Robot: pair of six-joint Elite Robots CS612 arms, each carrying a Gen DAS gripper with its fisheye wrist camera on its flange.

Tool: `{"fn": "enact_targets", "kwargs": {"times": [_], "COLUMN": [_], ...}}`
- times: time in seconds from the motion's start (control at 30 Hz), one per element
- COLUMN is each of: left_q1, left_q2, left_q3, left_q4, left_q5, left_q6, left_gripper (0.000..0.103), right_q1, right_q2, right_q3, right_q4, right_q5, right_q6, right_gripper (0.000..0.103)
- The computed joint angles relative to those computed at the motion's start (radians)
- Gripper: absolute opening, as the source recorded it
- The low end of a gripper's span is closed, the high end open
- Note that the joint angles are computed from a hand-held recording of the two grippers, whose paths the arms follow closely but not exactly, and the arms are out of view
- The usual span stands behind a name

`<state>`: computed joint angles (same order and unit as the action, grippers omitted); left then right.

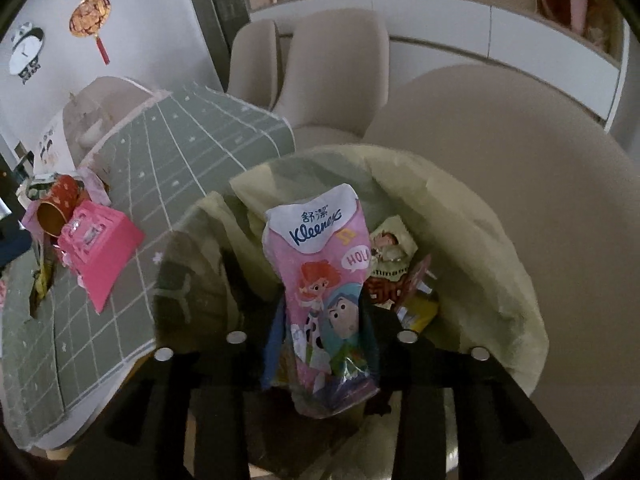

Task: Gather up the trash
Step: 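Release the Kleenex pack into the bag with the right gripper while the left gripper drops the snack stick, then move both grippers back over the table toward the remaining wrappers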

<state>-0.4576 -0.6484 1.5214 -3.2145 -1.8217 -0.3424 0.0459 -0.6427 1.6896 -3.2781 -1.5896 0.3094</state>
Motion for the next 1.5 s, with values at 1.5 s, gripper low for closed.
{"fn": "enact_targets", "kwargs": {"times": [1.5], "left_q1": [0.215], "left_q2": [-0.032], "left_q3": [0.178], "left_q4": [-0.013], "left_q5": [0.253], "left_q6": [-0.464], "left_gripper": [0.041], "right_q1": [0.136], "right_q2": [0.038], "right_q3": [-0.184], "right_q4": [-0.007], "right_q5": [0.127], "right_q6": [-0.085], "right_gripper": [0.065]}}
